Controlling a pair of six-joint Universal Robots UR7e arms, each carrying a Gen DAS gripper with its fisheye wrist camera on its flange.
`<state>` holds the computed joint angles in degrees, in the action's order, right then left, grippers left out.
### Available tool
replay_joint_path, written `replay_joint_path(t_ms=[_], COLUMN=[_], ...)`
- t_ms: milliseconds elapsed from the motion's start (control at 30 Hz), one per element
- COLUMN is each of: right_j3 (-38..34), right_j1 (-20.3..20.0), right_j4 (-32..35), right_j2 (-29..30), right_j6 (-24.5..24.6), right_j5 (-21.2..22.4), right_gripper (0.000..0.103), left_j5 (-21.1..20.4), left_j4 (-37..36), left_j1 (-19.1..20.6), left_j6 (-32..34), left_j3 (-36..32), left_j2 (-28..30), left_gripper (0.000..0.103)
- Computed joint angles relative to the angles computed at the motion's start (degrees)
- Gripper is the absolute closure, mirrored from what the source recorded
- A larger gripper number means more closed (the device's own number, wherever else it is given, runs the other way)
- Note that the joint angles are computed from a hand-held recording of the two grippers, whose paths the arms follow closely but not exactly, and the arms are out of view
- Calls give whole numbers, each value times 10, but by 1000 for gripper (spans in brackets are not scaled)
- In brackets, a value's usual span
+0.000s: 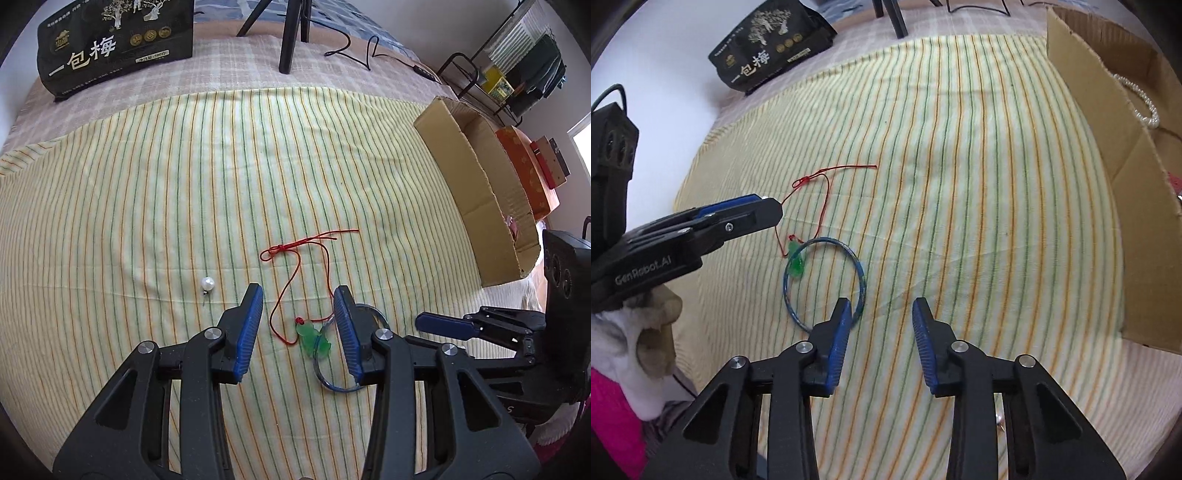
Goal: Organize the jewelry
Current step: 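Lower the left tool to the green pendant while the right tool approaches the blue bangle, then close the right gripper on the blue bangle while the left gripper grasps the red-string green pendant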
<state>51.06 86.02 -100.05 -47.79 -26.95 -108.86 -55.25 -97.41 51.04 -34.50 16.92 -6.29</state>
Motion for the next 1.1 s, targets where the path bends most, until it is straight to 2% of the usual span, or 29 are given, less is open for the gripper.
replay_joint_path(t_ms=[133,200,333,367,433,500,533,700,933,1100], right_j3=[-9,-6,0,1,7,19,25,46,56,84], right_j1=[3,6,12,14,17,18,19,23,28,36], right_j4=[8,4,-11,-16,-31,-51,-60,-94,-106,-133], right_j2=[8,10,17,20,22,21,21,15,1,-22], right_j6=[4,2,5,6,6,3,0,-16,-24,-45], right_j5=[12,5,-10,-12,-19,-25,-27,-36,-11,6], right_gripper=[79,80,82,84,88,92,93,100,100,101], left_j5=[-4,-4,-2,-2,0,6,9,16,14,8], left_j4=[20,34,58,61,61,59,59,30,-65,-100], left_j1=[3,5,9,10,11,12,12,8,-1,-6], left_j6=[0,-1,-7,-7,-8,-10,-12,-5,3,6], left_j3=[-38,-58,-86,-91,-91,-87,-87,-53,61,97], left_j2=[19,30,46,48,50,50,51,35,-30,-54], left_gripper=[62,68,71,76,81,97,97,102,103,103])
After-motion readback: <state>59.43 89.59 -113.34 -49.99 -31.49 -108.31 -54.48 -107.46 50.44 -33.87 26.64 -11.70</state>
